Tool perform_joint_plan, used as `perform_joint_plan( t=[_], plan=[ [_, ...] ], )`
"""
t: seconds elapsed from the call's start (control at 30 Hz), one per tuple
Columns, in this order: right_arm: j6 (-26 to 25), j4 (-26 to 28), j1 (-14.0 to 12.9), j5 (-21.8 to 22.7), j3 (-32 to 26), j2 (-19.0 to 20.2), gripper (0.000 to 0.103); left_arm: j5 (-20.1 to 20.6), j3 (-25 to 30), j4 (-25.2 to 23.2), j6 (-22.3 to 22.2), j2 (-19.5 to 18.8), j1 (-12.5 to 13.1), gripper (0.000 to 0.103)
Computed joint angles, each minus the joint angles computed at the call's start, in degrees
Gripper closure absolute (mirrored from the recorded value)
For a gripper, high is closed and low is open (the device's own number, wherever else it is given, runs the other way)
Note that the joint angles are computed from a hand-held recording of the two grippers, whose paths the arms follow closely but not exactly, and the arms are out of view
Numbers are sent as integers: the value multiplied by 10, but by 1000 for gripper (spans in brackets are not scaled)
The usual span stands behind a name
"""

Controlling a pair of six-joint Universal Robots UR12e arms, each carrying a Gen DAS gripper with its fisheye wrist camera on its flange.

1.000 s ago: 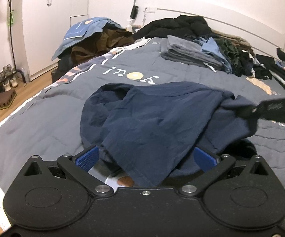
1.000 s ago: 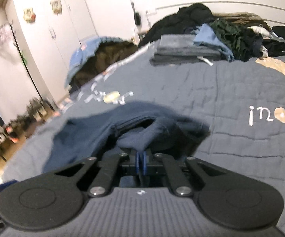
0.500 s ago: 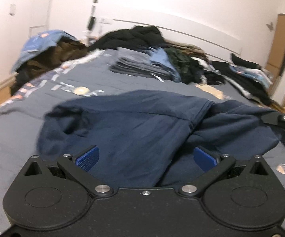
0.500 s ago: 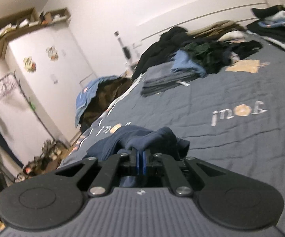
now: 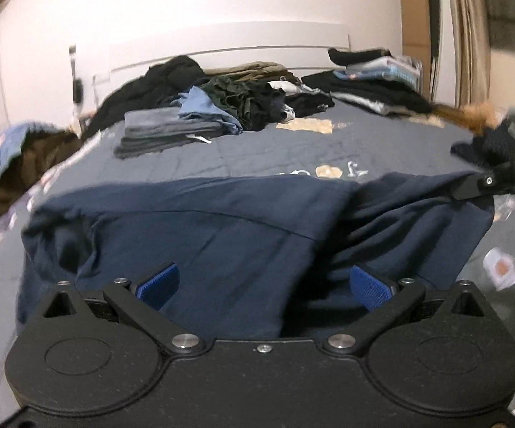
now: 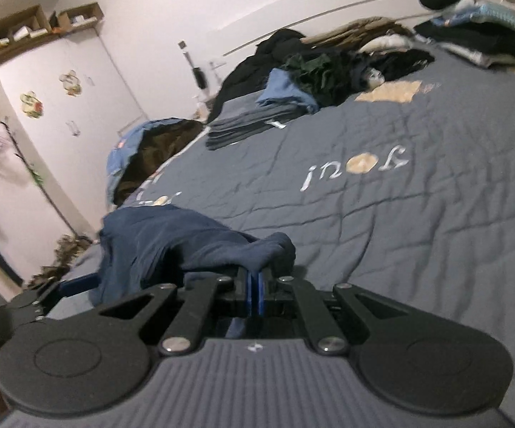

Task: Fold clothes
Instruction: 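Grasp the navy T-shirt with the right gripper while the left gripper grasps it too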

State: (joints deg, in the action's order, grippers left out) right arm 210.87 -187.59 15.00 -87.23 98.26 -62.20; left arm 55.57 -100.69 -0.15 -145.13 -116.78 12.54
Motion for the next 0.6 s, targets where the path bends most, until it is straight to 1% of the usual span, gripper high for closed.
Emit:
perform_joint_plan(
  t=[0.1,0.17,0.2,0.23,0.27,0.3,0.33,0.37,0.4,0.43,0.47,0.5,0.6],
  plan=[
    [-1,-13,-4,16,6,5,99,55,-9,67,41,-12,-18,0],
    [-7,-20,-6,25,8,7,99,79,-7,104,51,-24,-27,6],
    [-7,-23,-7,29,10,6,99,85,-4,106,48,-28,-29,15],
    [-7,-27,-7,32,13,6,98,89,0,106,43,-31,-32,28],
    [-6,-30,-8,34,14,7,98,94,4,115,38,-35,-34,33],
    [-9,-31,-9,34,14,8,98,98,8,114,36,-37,-36,47],
    [-15,-32,-8,34,14,9,98,101,12,111,34,-38,-37,56],
    [-21,-32,-8,32,14,10,97,98,16,97,30,-37,-37,76],
    [-25,-30,-8,31,14,11,97,96,18,92,20,-36,-35,86],
    [-25,-30,-8,31,13,12,96,94,21,88,9,-35,-34,86],
    [-24,-30,-8,31,11,15,93,88,21,93,4,-34,-32,90],
    [-25,-31,-7,30,10,17,91,82,21,98,1,-32,-30,91],
    [-41,-24,-5,27,7,20,77,73,21,123,-11,-29,-25,92]
  ],
)
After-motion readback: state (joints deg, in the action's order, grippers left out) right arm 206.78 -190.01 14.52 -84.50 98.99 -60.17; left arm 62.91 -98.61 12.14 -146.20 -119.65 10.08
